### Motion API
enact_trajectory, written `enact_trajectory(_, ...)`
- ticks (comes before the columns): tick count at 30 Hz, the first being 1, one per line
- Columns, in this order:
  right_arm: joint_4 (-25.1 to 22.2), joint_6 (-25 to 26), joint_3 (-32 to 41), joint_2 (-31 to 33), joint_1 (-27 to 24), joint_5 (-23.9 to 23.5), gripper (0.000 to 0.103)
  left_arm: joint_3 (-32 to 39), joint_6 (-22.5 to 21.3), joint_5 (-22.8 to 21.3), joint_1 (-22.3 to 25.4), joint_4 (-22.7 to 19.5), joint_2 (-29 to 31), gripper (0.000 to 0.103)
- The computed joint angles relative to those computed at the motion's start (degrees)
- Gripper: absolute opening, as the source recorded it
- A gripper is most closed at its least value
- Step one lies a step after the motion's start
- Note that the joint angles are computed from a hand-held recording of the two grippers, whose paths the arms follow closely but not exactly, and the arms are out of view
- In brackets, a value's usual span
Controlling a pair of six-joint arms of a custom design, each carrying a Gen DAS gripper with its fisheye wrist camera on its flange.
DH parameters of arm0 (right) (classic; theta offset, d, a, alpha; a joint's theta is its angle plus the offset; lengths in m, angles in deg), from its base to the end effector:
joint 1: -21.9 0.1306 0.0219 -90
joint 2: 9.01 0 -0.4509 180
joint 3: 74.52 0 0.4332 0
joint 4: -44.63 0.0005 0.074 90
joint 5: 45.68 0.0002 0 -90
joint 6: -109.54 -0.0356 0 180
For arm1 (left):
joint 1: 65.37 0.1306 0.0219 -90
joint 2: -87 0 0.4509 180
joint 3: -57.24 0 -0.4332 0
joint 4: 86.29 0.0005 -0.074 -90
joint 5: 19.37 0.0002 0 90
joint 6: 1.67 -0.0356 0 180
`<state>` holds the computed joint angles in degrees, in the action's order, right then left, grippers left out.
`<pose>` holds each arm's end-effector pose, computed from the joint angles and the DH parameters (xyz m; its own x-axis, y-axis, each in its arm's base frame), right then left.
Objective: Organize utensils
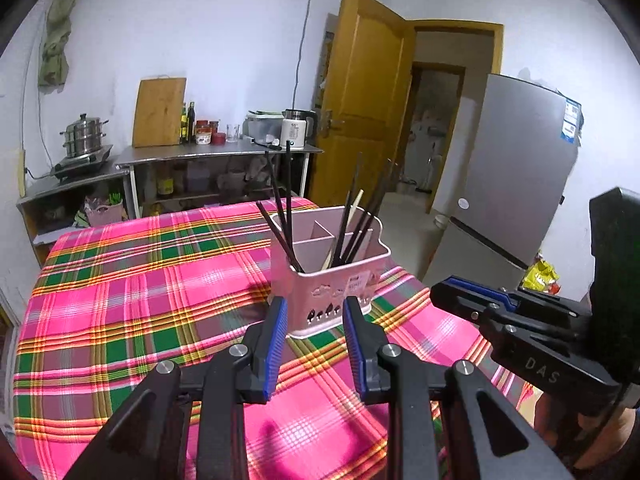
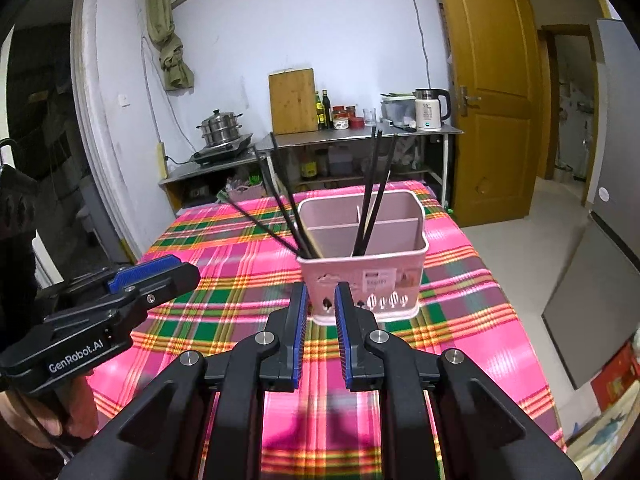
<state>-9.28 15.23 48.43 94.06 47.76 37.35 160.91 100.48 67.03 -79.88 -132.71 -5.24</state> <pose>0.5578 0.2746 0.6558 -0.5415 -0.1796 -0.8213 -0.4841 0.8653 0.1300 0.4991 -0.1274 0.6441 -0.5221 -0.0819 -0.8490 0.0898 0.9846 -0.1502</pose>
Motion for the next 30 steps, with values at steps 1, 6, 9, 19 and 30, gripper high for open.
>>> enact_trajectory(1,0.42,0.09,-1.19,-0.76,0.2,0.31,0.015,-0.99,-0.26,-0.4,-0.36,0.4,-0.7,0.028)
enact_trajectory(6,1.15,-0.63,-4.68,-2.91,0.62,0.95,0.015,-4.4,-0.16,-0.79,-1.23,1.38,-3.13,0.028)
enact_trajectory(9,1.56,-1.03,-7.09,-4.43,0.78,1.15,0.015,-6.08,0.68,-0.59,-1.33,1.8,-4.35,0.028)
enact_trajectory(19,3.4,-0.5,-12.94,-8.71,1.89,4.22,0.015,-9.67,2.21,-1.71,-1.21,1.72,-7.42,0.028)
enact_trajectory(30,4.05,0.36,-13.97,-9.69,2.67,5.16,0.015,-11.18,1.87,-2.46,-1.63,1.63,-8.81,0.028)
